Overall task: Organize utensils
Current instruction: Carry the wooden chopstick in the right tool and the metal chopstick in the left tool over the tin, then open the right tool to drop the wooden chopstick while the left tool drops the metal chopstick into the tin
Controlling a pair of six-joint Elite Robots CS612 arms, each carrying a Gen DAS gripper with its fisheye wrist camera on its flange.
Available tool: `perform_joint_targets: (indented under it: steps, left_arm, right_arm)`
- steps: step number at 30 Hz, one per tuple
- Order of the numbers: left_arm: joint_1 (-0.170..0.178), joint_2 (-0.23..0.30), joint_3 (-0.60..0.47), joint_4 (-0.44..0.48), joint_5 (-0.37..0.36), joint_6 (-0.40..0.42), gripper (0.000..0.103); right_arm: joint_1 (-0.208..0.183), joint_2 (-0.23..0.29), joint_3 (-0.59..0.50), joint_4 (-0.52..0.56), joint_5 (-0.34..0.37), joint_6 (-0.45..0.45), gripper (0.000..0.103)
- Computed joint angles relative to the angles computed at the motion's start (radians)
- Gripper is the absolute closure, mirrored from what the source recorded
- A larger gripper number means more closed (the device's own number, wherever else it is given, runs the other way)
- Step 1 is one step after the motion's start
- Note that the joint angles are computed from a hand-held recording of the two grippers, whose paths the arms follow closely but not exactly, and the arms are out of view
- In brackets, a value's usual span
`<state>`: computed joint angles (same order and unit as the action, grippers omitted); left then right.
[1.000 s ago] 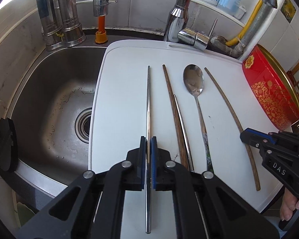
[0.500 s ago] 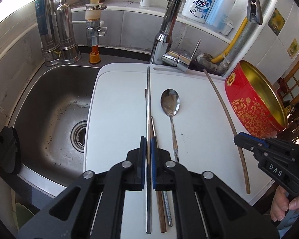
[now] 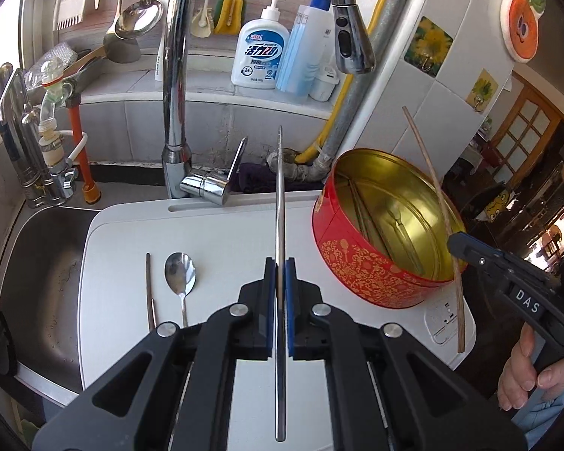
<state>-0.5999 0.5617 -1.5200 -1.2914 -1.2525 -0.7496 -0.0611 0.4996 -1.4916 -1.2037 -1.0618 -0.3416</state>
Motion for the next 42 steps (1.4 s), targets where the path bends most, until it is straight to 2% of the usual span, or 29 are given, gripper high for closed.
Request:
perform_joint_targets:
  steps: [6, 13, 15, 19, 24, 33, 39, 40, 42]
  left_arm:
    - [0.01, -0.088, 0.184, -0.174, -0.089, 0.077, 0.098]
    - [0.017, -0.172, 0.368, -0.288, -0.141, 0.136, 0.098]
    - [0.022, -0.19, 0.415, -0.29, -0.176, 0.144, 0.098]
    - [0.04, -0.221, 0.511, -0.268, -0.285, 0.127, 0.098]
    - [0.059, -0.276, 0.65, -0.277, -0.35, 0.117, 0.098]
    - [0.066, -0.324, 0.781, -0.263, -0.353, 0.151, 0.098]
    - [0.064, -0.328, 0.803, -0.242, -0.338, 0.178, 0.098]
    - [0.059, -0.331, 0.807, -0.234, -0.327, 0.204, 0.098]
    - [0.046, -0.334, 0.799, -0.209, -0.262, 0.234, 0.093]
  right_arm:
    - [-0.042, -0.046, 0.087, -0.083, 0.003, 0.084, 0.096]
    - [-0.06, -0.091, 0.191, -0.117, -0.006, 0.127, 0.096]
    - [-0.057, -0.107, 0.223, -0.08, -0.011, 0.109, 0.096]
    - [-0.049, -0.159, 0.332, 0.074, -0.007, 0.061, 0.096]
    - [-0.039, -0.217, 0.471, 0.123, -0.05, 0.073, 0.096]
    - [-0.022, -0.236, 0.549, 0.135, -0.091, 0.081, 0.096]
    - [-0.016, -0.237, 0.569, 0.129, -0.128, 0.08, 0.096]
    - [-0.016, -0.236, 0.565, 0.127, -0.133, 0.083, 0.095]
    - [-0.017, -0.223, 0.536, 0.095, -0.146, 0.107, 0.083]
